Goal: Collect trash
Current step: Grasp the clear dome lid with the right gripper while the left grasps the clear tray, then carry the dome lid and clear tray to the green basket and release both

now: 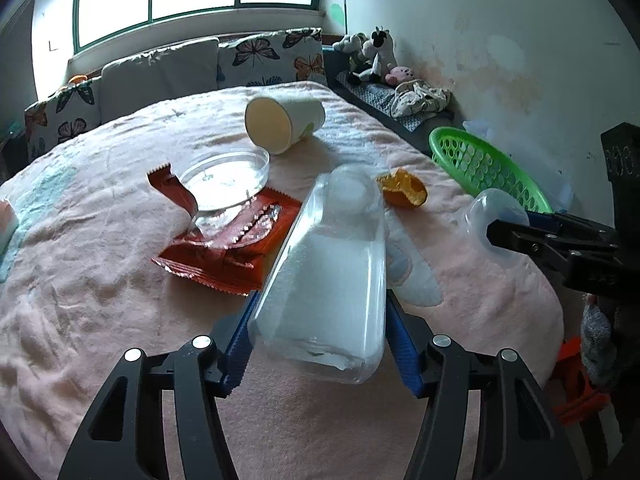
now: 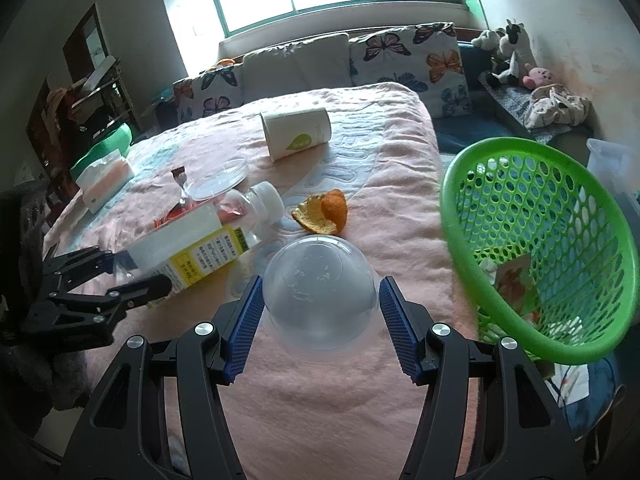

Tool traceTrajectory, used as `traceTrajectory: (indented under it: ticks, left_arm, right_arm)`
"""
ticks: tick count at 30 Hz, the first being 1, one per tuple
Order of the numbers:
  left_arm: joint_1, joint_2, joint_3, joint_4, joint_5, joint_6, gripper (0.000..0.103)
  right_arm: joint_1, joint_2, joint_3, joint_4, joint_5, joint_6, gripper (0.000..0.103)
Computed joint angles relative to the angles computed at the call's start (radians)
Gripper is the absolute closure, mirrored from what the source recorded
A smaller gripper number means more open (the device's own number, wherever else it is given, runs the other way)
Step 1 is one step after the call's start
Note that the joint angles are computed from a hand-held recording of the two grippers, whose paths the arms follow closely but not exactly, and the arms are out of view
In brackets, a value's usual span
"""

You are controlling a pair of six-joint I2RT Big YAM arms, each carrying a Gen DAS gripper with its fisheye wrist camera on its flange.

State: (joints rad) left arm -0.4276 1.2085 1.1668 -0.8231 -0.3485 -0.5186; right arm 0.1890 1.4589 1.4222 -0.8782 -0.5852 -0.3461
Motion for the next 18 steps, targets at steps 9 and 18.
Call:
traceTrajectory:
  ticks: [9, 18]
  left_arm:
    - [-0.009, -0.013, 0.08, -0.001, -0.046, 0.014, 0.048]
    - [0.048, 0.051, 0.21, -0.034, 0.017, 0.033, 0.049]
  right_arm:
    - [-0.025, 0.006, 0.03, 0.008, -0.011, 0.029, 0.044]
    - [-0.058, 0.036, 0.082, 0.014, 0.003, 0.051, 0.043]
